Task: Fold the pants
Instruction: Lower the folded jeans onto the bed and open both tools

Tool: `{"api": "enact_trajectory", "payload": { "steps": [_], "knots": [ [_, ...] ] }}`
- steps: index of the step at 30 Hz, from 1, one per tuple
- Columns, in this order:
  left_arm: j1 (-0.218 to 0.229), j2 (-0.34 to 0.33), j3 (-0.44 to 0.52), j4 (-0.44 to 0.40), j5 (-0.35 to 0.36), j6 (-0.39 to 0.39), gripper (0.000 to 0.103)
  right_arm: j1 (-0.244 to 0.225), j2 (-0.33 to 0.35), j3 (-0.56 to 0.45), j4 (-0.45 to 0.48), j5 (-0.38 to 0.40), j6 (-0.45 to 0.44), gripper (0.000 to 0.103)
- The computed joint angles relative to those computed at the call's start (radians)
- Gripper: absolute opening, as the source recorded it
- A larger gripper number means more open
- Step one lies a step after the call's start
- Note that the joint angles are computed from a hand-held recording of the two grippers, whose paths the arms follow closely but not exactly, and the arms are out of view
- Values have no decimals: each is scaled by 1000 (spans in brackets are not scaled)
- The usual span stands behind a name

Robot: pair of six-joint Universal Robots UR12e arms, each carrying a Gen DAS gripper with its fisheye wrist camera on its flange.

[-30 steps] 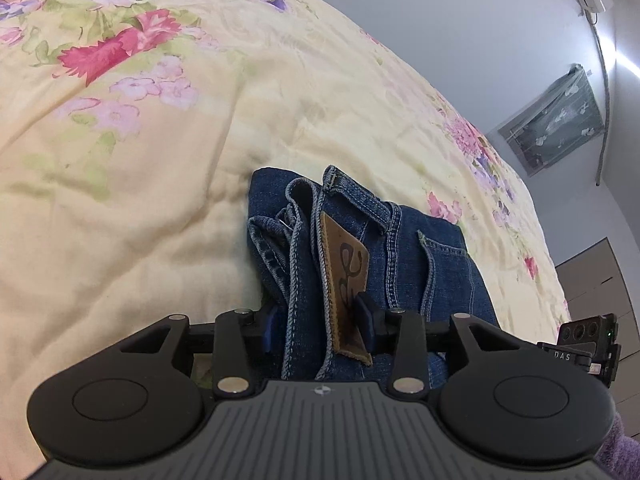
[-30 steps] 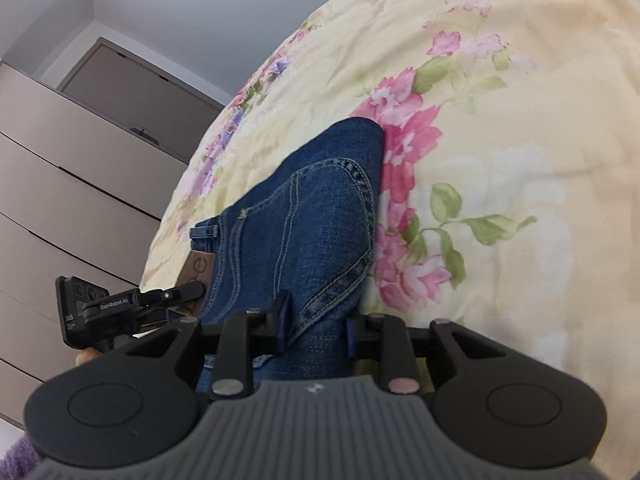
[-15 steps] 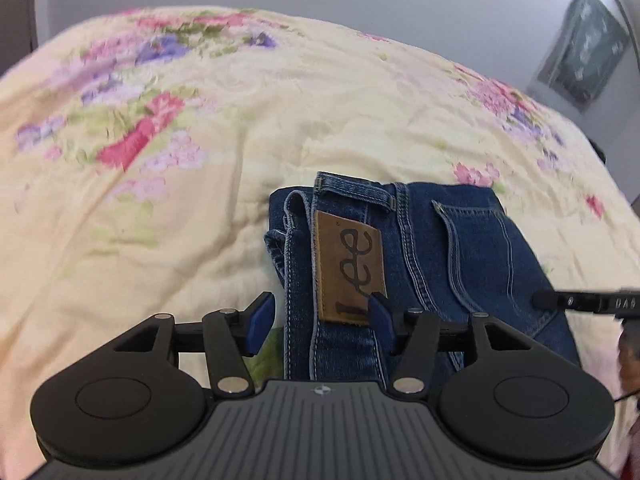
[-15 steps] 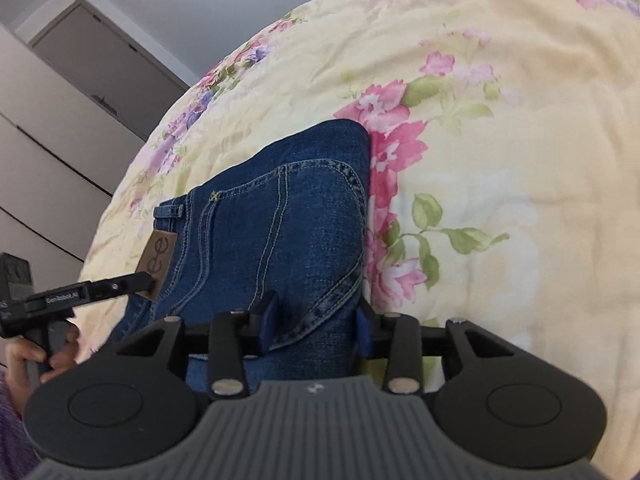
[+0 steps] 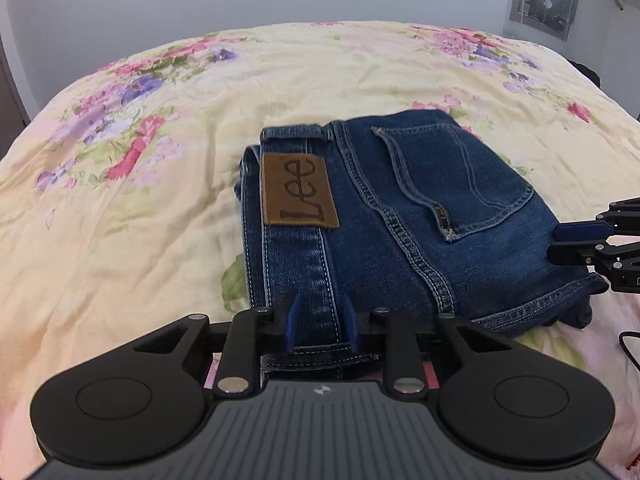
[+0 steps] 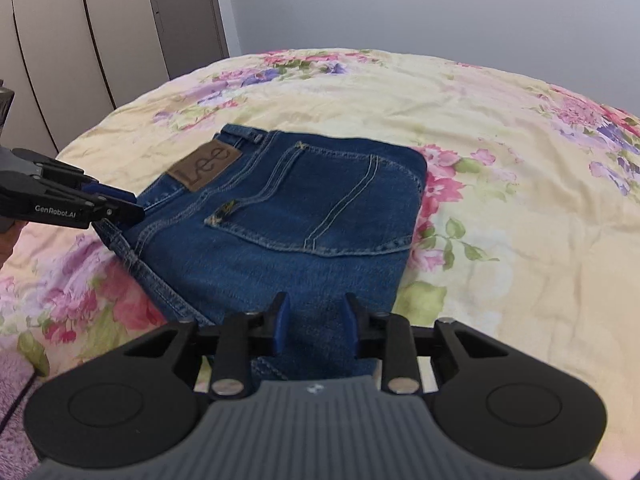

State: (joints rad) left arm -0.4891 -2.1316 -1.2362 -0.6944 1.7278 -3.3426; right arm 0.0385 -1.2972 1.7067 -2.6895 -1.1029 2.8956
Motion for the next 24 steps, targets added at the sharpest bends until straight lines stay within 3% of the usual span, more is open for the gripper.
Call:
{"api": "enact_trajectory", "payload": {
  "steps": [2,9,13,17,24],
  "knots": [
    [5,0,-17,8,-11,-44,30,3,6,8,-11,-6,13,24],
    [0,-11,-8,-16,12,-41,31,21,37,-10,31,-46,-3,25],
    [-6,-14,22,-66,30,-55,33,19,39,-39,99,-43,-10,25],
    [-24,-15,47,-88,94,-57,33,26,34,-76,166,-70,-16,25],
    [-47,34,36,-33,166,-34,34,24,-45,-25,66,-60,-58,45]
  ]
}}
